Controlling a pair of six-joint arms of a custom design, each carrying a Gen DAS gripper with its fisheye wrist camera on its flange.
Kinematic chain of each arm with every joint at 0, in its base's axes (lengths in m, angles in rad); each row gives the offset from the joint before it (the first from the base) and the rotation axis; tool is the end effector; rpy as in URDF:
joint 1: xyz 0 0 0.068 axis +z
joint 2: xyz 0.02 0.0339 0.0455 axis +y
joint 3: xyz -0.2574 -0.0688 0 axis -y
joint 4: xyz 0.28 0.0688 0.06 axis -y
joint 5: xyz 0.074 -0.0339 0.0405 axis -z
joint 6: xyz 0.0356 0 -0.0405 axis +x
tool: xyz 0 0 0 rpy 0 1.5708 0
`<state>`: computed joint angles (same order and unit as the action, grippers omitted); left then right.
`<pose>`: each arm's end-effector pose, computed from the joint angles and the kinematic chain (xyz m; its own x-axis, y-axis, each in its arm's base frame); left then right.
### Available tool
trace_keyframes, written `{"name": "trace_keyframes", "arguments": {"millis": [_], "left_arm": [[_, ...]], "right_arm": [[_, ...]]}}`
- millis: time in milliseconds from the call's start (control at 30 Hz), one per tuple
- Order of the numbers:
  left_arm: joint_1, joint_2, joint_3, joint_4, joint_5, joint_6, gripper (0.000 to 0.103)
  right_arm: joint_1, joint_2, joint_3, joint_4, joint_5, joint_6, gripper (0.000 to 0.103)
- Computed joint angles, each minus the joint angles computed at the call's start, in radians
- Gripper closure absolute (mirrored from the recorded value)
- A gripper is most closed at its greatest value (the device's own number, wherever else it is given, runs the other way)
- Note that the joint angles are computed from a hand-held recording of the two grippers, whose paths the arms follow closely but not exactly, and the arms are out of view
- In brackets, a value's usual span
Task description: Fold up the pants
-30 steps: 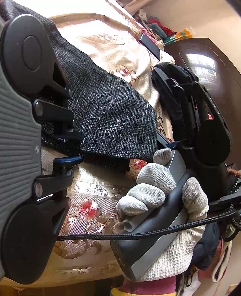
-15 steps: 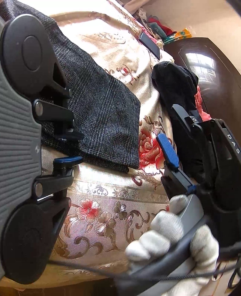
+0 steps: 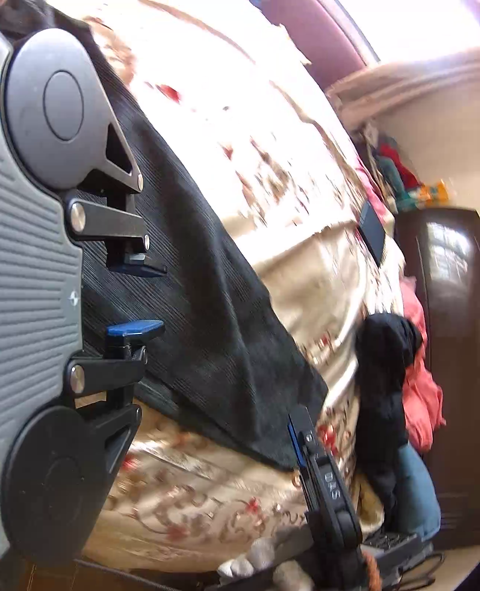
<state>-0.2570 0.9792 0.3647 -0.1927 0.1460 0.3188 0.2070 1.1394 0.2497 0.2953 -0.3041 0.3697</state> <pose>0.2070 -0.0597 0.1358 -0.5541 0.4663 -0.6896 0.5502 0.8268 0.1169 0.2177 0.0566 0.1071 -0.6696 0.2117 -0.7119 -0.2112 0.8647 0.4557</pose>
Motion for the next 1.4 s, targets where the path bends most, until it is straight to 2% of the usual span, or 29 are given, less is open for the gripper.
{"name": "trace_keyframes", "arguments": {"millis": [67, 133, 200, 300, 467, 567, 700, 833, 900, 967, 1000, 1067, 1167, 1267, 1400], "left_arm": [[0.187, -0.124, -0.024, -0.152, 0.031, 0.140, 0.063], [0.375, -0.222, -0.062, -0.248, 0.037, 0.340, 0.063], [0.521, -0.268, -0.084, -0.304, 0.076, 0.480, 0.063], [0.636, -0.282, -0.122, -0.316, 0.173, 0.615, 0.063], [0.670, -0.286, -0.224, -0.207, 0.267, 0.751, 0.063], [0.661, -0.242, -0.239, -0.134, 0.291, 0.732, 0.063], [0.760, -0.290, -0.216, -0.271, 0.374, 0.879, 0.062], [0.786, -0.304, -0.240, -0.248, 0.372, 0.890, 0.060], [0.807, -0.369, -0.258, -0.283, 0.383, 0.922, 0.060], [0.790, -0.382, -0.277, -0.246, 0.370, 0.904, 0.060], [0.780, -0.365, -0.273, -0.227, 0.363, 0.881, 0.060], [0.767, -0.233, -0.218, -0.176, 0.360, 0.801, 0.060], [0.776, -0.138, -0.174, -0.141, 0.366, 0.764, 0.057], [0.738, -0.141, -0.196, -0.054, 0.342, 0.705, 0.057], [0.749, -0.151, -0.178, -0.106, 0.372, 0.721, 0.057]], "right_arm": [[0.209, 0.043, 0.062, -0.018, 0.063, -0.061, 0.073], [0.417, 0.170, 0.172, -0.040, 0.127, -0.181, 0.073], [0.546, 0.302, 0.284, -0.090, 0.171, -0.295, 0.073], [0.675, 0.408, 0.399, -0.185, 0.232, -0.412, 0.073], [0.779, 0.509, 0.521, -0.330, 0.366, -0.541, 0.072], [0.806, 0.552, 0.562, -0.364, 0.408, -0.544, 0.070], [0.841, 0.550, 0.575, -0.396, 0.457, -0.576, 0.070], [0.842, 0.584, 0.599, -0.390, 0.474, -0.530, 0.069], [0.850, 0.573, 0.590, -0.376, 0.483, -0.533, 0.069], [0.855, 0.565, 0.590, -0.373, 0.492, -0.537, 0.069], [0.853, 0.563, 0.593, -0.378, 0.486, -0.536, 0.069], [0.844, 0.557, 0.601, -0.384, 0.464, -0.515, 0.069], [0.838, 0.547, 0.596, -0.361, 0.442, -0.499, 0.067], [0.860, 0.599, 0.614, -0.319, 0.483, -0.507, 0.067], [0.879, 0.657, 0.632, -0.256, 0.536, -0.513, 0.069]]}}
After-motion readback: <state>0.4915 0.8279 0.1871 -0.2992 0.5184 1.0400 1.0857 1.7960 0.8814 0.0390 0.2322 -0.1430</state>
